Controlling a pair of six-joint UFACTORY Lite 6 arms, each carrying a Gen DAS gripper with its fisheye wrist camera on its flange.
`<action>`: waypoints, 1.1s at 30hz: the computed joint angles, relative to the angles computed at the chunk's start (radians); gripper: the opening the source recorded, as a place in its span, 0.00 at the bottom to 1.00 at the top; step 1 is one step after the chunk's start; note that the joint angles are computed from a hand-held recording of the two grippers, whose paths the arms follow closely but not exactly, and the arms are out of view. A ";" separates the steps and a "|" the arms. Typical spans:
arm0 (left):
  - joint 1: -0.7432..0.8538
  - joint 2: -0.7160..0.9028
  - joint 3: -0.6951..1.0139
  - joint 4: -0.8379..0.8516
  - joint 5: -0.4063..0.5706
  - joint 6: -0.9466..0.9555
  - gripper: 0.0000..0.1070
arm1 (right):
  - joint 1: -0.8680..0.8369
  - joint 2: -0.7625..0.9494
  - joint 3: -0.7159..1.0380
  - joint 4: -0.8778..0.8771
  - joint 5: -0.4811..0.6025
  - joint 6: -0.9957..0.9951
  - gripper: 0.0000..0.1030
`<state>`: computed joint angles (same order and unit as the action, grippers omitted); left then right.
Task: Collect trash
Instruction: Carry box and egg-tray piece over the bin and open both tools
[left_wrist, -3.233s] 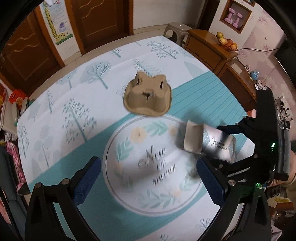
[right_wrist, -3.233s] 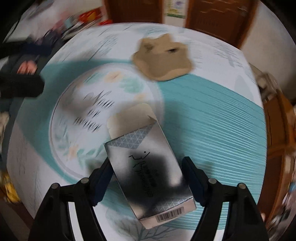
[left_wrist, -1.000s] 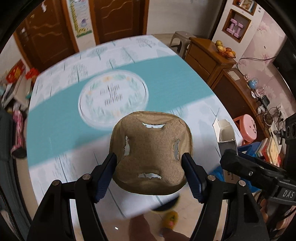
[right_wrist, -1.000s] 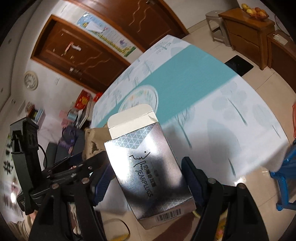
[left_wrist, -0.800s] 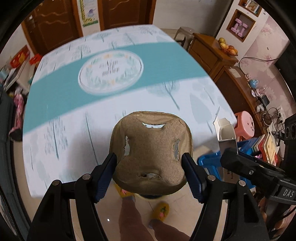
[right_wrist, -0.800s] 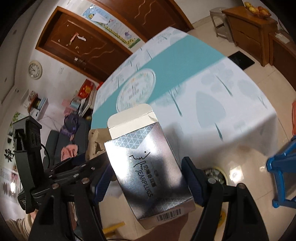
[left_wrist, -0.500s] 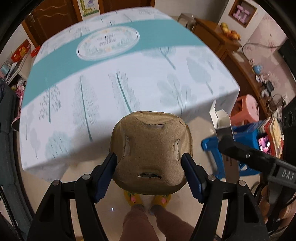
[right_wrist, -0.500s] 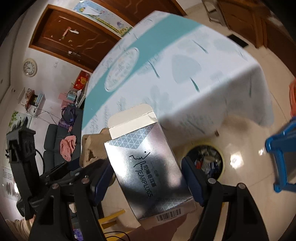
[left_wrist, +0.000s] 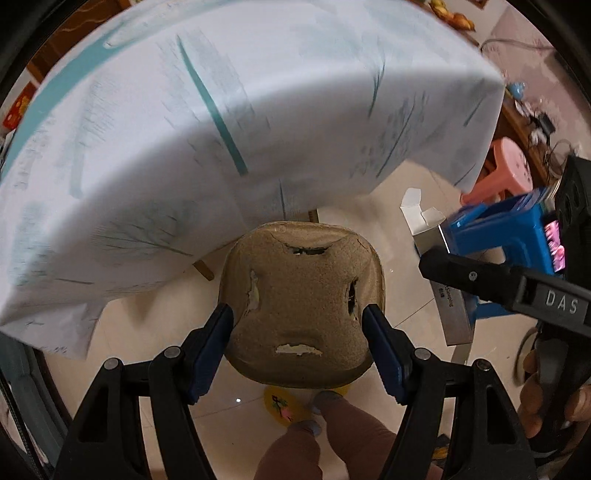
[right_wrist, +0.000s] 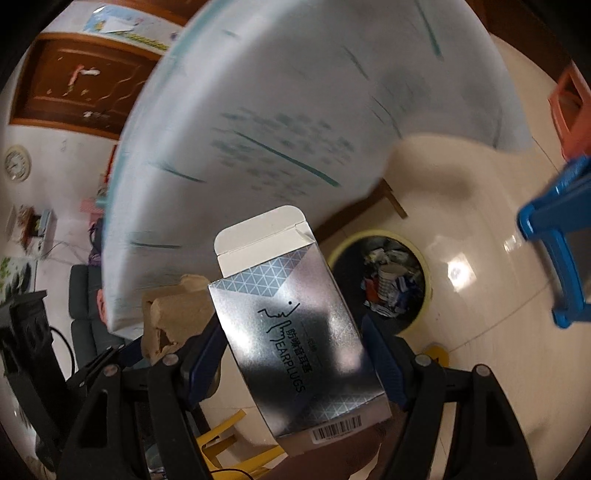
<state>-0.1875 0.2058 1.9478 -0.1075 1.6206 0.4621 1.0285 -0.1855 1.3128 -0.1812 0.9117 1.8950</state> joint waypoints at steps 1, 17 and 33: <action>-0.004 -0.031 -0.088 0.000 -0.047 0.005 0.66 | 0.009 -0.018 -0.058 -0.006 -0.035 0.031 0.72; -0.064 -0.102 -0.718 -0.018 -0.573 0.054 0.67 | -0.043 0.068 -0.554 0.124 -0.613 0.049 0.73; 0.015 -0.079 -0.724 -0.059 -0.629 0.106 0.92 | -0.065 0.145 -0.485 -0.051 -0.579 0.107 0.80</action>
